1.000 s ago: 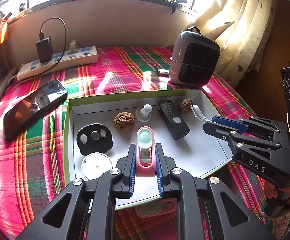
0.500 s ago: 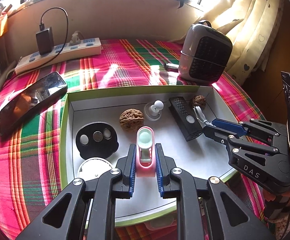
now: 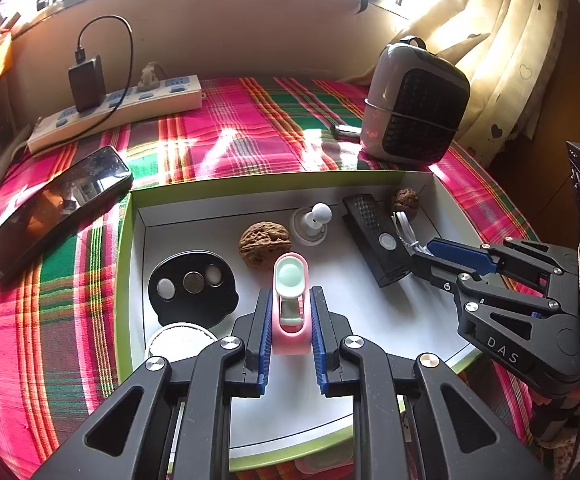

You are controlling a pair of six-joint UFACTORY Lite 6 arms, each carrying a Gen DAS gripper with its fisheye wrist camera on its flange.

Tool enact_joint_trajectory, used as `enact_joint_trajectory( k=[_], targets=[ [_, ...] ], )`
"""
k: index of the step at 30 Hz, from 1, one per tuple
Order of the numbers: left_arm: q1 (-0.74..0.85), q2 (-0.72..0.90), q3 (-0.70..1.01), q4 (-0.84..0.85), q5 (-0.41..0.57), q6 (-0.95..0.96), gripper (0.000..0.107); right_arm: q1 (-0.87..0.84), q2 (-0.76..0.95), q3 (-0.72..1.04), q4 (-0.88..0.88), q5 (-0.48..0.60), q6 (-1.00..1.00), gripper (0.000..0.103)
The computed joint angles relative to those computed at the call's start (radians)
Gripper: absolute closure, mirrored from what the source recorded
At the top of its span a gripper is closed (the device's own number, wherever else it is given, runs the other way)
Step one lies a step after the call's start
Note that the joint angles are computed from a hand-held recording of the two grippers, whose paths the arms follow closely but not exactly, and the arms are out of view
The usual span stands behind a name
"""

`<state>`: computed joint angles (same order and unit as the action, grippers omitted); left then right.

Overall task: Organize objects
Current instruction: 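Carry the pink clip in the left tool into the box while the right tool carries the cable, then open both tools to set the pink clip and cable on the box floor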

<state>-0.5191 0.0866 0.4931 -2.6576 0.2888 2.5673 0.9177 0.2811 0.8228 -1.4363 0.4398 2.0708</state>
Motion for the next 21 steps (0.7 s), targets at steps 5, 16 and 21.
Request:
enact_joint_trajectory(
  k=[5,16,21],
  targets=[
    [0.002,0.003,0.004,0.01,-0.005,-0.011,0.091,0.002,0.002,0.001,-0.005,0.0,0.006,0.082],
    [-0.006,0.009,0.007,-0.037,-0.015,0.036,0.091,0.009,0.003,0.004,0.008,0.005,0.004,0.082],
    [-0.009,0.01,0.01,-0.063,-0.025,0.057,0.09,0.008,0.002,0.007,0.016,0.006,-0.002,0.082]
  ],
)
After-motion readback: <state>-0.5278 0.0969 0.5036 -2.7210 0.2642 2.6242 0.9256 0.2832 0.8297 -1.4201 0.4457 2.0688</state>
